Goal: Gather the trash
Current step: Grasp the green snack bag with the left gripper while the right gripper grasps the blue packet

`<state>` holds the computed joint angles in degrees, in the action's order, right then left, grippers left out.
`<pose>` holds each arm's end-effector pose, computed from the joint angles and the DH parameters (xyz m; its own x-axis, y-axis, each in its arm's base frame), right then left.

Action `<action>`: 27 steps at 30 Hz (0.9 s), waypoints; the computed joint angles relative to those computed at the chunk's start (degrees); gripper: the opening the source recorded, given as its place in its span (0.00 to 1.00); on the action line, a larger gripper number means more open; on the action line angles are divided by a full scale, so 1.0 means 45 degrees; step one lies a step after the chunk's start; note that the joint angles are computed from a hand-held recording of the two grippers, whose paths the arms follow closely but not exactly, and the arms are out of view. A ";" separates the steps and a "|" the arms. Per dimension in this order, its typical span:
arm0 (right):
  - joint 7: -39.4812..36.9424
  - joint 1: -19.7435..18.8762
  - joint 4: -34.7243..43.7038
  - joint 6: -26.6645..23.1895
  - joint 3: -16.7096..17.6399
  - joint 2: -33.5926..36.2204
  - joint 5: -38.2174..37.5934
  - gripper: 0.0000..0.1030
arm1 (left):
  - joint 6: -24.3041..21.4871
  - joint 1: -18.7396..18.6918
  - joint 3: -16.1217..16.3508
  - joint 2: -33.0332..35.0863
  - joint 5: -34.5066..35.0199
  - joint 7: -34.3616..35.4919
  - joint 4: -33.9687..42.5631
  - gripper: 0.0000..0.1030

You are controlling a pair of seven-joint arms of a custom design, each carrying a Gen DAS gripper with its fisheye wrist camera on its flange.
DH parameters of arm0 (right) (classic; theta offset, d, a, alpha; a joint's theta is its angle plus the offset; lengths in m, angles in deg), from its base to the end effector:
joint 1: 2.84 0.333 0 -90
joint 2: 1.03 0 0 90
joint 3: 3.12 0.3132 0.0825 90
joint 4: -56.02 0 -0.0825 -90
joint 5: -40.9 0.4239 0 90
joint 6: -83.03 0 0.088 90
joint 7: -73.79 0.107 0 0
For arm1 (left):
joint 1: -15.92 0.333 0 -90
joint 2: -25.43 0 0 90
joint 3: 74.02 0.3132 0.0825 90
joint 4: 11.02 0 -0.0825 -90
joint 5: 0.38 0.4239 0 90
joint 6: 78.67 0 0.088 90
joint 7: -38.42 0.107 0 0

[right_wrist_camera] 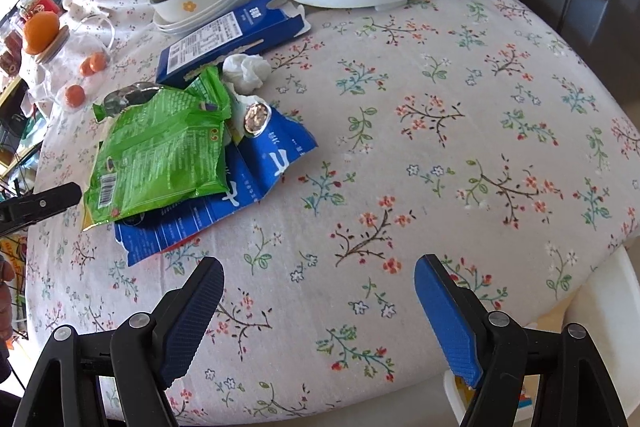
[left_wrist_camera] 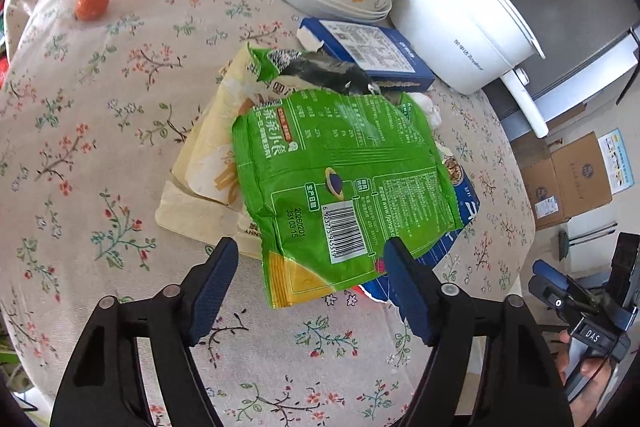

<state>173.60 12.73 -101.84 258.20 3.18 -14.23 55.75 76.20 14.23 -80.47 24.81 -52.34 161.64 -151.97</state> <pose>0.4251 0.1469 0.3096 0.0144 -0.9784 -0.2060 -0.8811 0.0850 -0.4653 0.5138 -0.0462 0.2836 -0.0062 -0.9150 0.4035 -0.9455 -0.1259 -0.3002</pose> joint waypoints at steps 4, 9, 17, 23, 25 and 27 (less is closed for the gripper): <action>-0.0078 0.0072 0.0361 -0.0050 -0.0098 0.0424 0.0091 0.80 | -0.0827 0.0229 -0.0065 0.0732 -0.0573 -0.0263 0.0595 0.49; 0.0145 -0.0084 0.0605 -0.0172 -0.0012 0.0741 -0.0124 0.80 | -0.1555 0.0616 -0.0208 0.0800 -0.2112 0.0413 0.0747 0.20; 0.0984 -0.0415 0.0752 -0.0172 0.0206 0.0962 -0.0896 0.80 | -0.1352 0.0056 0.0059 -0.1360 -0.3216 0.2264 -0.0447 0.08; 0.1660 -0.0547 0.0906 -0.0061 0.0233 0.1230 -0.1181 0.80 | -0.0252 -0.1095 0.0783 -0.3893 -0.4023 0.3735 -0.1906 0.06; 0.1674 -0.0439 0.0999 0.0050 0.0119 0.1404 -0.1064 0.80 | 0.0263 -0.1414 0.0987 -0.4571 -0.4007 0.3829 -0.2308 0.06; 0.1590 -0.0278 0.1117 0.0237 -0.0005 0.1618 -0.0819 0.80 | 0.0807 -0.1741 0.1217 -0.5095 -0.4076 0.3968 -0.2614 0.05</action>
<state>180.75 11.48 -96.81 259.26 3.16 -6.95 52.06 79.83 6.40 -74.99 1.88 -70.68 179.50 -163.73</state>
